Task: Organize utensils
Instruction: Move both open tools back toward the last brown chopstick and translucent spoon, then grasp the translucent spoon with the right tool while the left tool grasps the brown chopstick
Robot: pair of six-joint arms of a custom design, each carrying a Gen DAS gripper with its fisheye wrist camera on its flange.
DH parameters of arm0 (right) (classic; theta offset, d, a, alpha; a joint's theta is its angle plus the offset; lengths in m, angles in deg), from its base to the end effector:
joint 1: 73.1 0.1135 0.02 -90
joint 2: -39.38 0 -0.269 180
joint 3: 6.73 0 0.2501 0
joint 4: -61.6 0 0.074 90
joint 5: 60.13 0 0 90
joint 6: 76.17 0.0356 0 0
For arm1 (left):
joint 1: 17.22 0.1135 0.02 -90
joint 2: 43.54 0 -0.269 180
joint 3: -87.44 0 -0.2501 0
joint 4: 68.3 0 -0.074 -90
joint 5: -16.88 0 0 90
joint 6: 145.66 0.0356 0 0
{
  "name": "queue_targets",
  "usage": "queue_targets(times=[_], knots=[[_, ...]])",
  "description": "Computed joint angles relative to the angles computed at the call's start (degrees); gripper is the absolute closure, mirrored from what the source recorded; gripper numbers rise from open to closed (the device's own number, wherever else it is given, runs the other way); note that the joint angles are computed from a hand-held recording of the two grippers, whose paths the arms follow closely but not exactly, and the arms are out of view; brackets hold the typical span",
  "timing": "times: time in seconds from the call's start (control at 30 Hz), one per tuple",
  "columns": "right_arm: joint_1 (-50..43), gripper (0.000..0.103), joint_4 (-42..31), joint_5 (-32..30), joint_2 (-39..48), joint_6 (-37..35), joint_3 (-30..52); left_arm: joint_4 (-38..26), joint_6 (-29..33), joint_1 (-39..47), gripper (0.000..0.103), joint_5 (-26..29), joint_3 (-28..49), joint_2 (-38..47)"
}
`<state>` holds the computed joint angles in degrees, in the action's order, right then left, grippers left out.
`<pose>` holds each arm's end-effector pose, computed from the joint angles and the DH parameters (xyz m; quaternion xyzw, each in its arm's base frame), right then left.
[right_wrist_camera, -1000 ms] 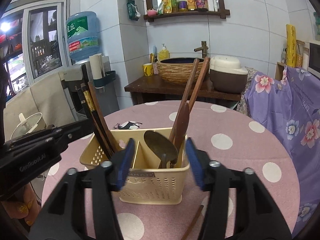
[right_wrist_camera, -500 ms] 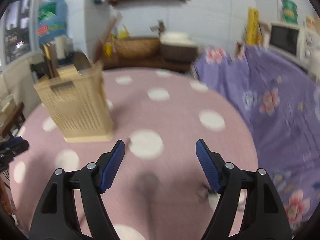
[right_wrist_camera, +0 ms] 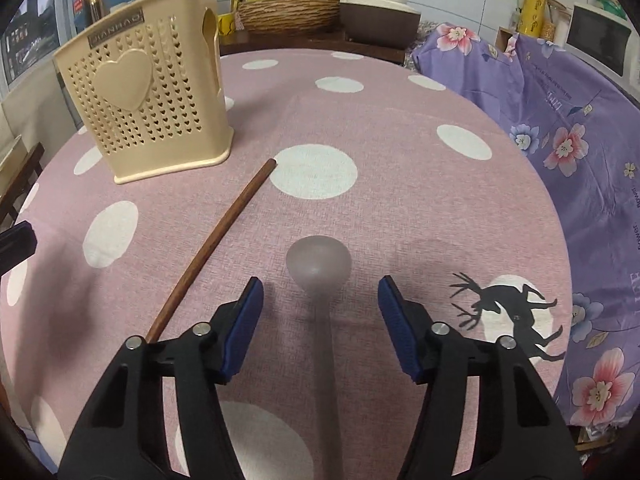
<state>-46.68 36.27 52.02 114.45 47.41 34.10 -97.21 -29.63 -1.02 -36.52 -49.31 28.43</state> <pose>0.1955 0.0821 0.1405 0.1094 0.9420 -0.0317 0.3157 0.2085 0.0385 0.1625 0.1653 0.9009 -0.1860 0.3555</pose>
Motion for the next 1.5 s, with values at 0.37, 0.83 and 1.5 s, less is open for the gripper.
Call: queue_targets(times=[0.37,0.83,1.5], knots=[[-2.9,0.065,1.3,-2.2,3.0,-2.3,2.4,-1.2,0.9,-1.0,0.034,0.1,0.3,1.6],[-6.4,0.066,0.9,-7.2,-15.6,-1.9,-3.2,-1.1,-0.5,-5.3,0.033,-2.2,-0.7,-0.4],[0.6,0.066,-13.3,2.7,-41.4,1.3,-4.4,6.8,-10.9,-36.3,0.062,-20.0,8.9,13.4]])
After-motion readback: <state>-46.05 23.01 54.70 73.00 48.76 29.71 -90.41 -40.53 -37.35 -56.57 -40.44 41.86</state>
